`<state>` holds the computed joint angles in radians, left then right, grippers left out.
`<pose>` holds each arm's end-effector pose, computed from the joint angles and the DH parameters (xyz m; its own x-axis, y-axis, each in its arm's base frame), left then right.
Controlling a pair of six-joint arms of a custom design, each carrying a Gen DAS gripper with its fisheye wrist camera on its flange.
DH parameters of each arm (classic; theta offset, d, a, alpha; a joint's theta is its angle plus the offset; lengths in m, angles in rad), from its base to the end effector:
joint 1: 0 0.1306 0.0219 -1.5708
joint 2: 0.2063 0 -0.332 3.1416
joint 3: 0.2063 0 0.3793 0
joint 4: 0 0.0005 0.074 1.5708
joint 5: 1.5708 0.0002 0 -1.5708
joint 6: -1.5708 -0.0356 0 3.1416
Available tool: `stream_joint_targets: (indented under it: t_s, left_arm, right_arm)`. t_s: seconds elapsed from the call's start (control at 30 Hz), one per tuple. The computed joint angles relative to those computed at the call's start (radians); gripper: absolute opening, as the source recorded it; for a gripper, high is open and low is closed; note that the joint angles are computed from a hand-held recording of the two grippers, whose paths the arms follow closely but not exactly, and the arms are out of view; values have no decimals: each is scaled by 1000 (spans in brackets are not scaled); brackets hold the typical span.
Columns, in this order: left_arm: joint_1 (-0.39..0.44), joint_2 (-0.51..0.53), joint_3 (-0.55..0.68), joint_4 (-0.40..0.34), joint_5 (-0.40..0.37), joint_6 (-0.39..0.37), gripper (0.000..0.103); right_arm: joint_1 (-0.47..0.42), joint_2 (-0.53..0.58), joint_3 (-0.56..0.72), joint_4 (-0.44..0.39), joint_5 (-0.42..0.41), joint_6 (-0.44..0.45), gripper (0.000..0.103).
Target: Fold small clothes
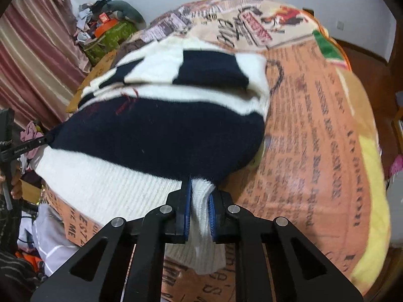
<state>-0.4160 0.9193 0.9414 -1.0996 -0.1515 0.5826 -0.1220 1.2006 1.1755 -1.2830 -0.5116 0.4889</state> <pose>0.2852 -0.1207 0.3424 -0.8566 -0.2162 -0.4685 -0.1643 0.9750 -0.1495 0.3733 -0.0287 0.3471 -0.8368 -0.3100 -0.4513 -0.4679 0.8330 0.2954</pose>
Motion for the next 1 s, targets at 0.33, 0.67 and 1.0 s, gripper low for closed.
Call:
stream_joint_targets:
  t_s: [0.33,0.67,1.0]
  left_arm:
    - [-13,73,152,18,-131,-83,8]
    - [66,214,312,88,-159,-180,5]
    - [192,398,438,153,-66,-223,0]
  right_arm:
    - [20,30,121,27,-56,-6,10]
    - [67,158,292,91,-82,-51,10]
    - [124,338,443,142,-50,-84,10]
